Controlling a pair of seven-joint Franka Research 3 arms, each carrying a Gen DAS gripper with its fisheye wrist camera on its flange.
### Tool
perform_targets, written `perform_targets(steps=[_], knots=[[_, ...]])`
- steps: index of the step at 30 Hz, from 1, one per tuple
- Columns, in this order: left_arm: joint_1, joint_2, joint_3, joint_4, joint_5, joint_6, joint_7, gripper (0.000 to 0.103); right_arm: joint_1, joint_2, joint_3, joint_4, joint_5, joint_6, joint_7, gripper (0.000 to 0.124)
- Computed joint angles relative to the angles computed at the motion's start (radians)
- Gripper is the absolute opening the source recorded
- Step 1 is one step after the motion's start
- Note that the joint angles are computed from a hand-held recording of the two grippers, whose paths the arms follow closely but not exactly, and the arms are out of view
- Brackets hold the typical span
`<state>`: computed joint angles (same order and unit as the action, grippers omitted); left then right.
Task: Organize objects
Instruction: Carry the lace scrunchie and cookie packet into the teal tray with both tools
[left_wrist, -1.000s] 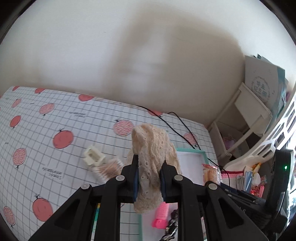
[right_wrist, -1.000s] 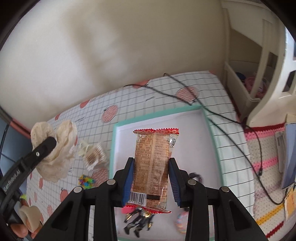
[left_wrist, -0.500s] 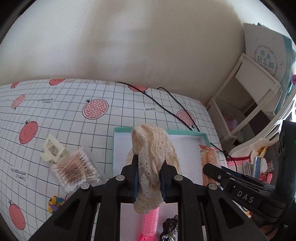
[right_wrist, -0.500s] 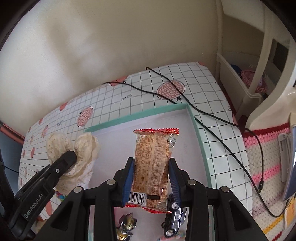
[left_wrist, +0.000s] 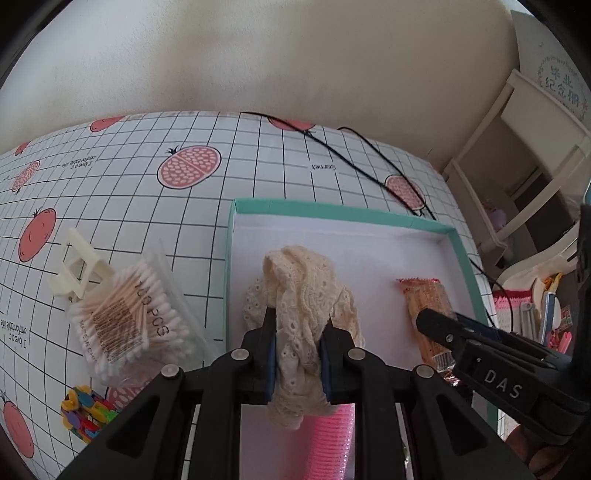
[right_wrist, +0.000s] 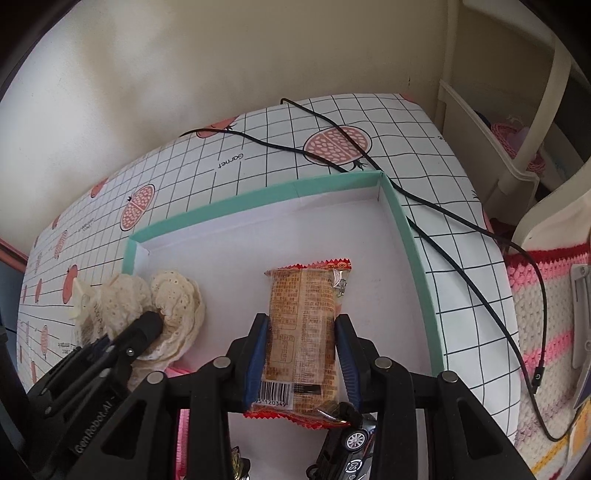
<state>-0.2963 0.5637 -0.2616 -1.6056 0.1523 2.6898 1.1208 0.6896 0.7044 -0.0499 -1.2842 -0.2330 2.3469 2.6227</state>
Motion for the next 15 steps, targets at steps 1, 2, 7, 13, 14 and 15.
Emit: perform_targets(steps=[1, 2, 7, 13, 14, 15], knots=[[-0.003, 0.001, 0.004, 0.001, 0.004, -0.003, -0.004, 0.020, 0.001, 0.001, -0.001, 0.002, -0.002, -0.002, 0.000, 0.039], [-0.003, 0.003, 0.005, 0.001, 0.005, -0.004, -0.005, 0.020, 0.002, 0.001, -0.001, 0.002, -0.003, -0.003, -0.001, 0.039], [0.001, -0.002, 0.004, 0.000, 0.006, -0.005, -0.004, 0.022, -0.001, 0.000, 0.004, 0.002, 0.005, -0.005, -0.009, 0.041], [0.002, -0.014, 0.005, -0.007, 0.012, 0.007, -0.008, 0.027, -0.007, -0.013, 0.009, -0.020, 0.015, 0.012, -0.017, 0.045], [0.002, -0.016, 0.005, -0.006, 0.011, 0.001, -0.009, 0.029, -0.007, -0.018, 0.009, -0.029, 0.015, 0.019, -0.016, 0.047], [0.002, -0.017, 0.005, -0.007, 0.011, -0.002, -0.011, 0.032, -0.006, -0.025, 0.007, -0.038, 0.014, 0.026, -0.015, 0.051]])
